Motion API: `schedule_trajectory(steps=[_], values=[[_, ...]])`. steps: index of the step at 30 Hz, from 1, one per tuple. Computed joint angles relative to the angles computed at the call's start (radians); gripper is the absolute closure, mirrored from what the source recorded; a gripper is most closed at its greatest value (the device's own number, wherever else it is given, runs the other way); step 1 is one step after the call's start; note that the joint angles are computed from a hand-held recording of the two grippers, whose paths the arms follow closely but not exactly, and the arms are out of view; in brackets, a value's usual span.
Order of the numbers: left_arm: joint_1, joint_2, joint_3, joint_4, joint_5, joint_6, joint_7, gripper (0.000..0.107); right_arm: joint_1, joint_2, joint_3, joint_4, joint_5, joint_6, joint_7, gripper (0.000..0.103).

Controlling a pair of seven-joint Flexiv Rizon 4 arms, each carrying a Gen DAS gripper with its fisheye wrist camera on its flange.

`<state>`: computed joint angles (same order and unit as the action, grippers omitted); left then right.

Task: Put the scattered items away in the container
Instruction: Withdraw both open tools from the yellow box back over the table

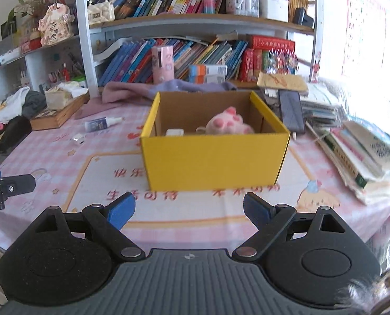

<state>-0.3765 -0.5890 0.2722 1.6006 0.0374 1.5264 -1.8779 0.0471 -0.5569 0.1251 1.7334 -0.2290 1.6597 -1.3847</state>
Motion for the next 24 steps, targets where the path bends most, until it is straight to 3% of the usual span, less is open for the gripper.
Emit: schedule_trajectory(steps=[15,24], values=[[0.038,0.052,-0.048,0.104,-0.042,0.045,0.046,0.013,0.029,0.058,-0.002,0.074,-0.001,-0.009,-0.006,0.012],[0.037,0.065,-0.049,0.134,-0.059,0.056,0.073,0.013,-0.007,0.061,0.066,0.08,0.01,-0.03,-0.053,0.011]])
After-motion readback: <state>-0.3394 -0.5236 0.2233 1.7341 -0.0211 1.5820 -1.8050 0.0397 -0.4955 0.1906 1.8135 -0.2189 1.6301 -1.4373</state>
